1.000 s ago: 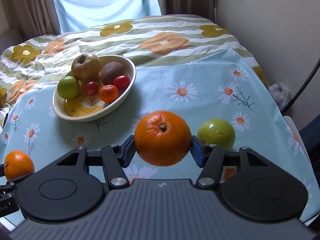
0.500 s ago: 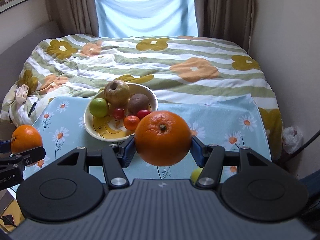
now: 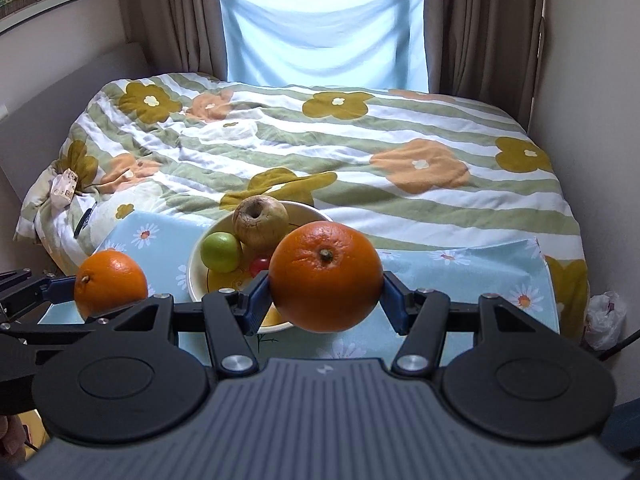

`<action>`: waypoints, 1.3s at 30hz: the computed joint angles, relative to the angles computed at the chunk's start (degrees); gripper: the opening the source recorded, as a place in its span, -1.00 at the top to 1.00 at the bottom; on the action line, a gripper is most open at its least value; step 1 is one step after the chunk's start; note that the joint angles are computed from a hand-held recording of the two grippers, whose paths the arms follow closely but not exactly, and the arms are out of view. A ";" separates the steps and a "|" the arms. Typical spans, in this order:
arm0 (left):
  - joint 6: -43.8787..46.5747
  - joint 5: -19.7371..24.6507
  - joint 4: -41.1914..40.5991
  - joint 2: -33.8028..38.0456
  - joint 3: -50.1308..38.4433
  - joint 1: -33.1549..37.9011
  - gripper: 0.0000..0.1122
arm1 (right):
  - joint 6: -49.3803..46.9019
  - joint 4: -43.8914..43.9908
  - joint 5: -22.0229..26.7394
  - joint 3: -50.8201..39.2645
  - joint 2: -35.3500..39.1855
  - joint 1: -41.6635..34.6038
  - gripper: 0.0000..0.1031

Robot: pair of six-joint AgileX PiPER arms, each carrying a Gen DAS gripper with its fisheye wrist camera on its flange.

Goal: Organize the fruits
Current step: 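Carry the orange with the left tool while the right tool carries its orange to the bowl, then release the orange into the bowl with the left tool while the right tool releases its orange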

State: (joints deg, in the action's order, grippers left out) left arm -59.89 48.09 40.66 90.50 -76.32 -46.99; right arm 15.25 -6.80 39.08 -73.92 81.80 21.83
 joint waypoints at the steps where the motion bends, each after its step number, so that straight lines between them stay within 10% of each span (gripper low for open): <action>1: 1.89 -0.69 -1.04 0.91 -0.73 1.05 -0.15 | 0.72 -0.16 0.00 -0.94 1.23 0.18 -0.41; 32: 36.23 -8.08 -24.73 20.96 -13.84 15.23 -0.17 | 10.81 -5.77 4.49 -17.11 21.13 1.72 -0.41; 39: 34.49 -11.42 -22.18 17.73 -10.93 14.54 -0.64 | 11.60 -6.38 4.59 -16.65 20.62 1.56 -0.41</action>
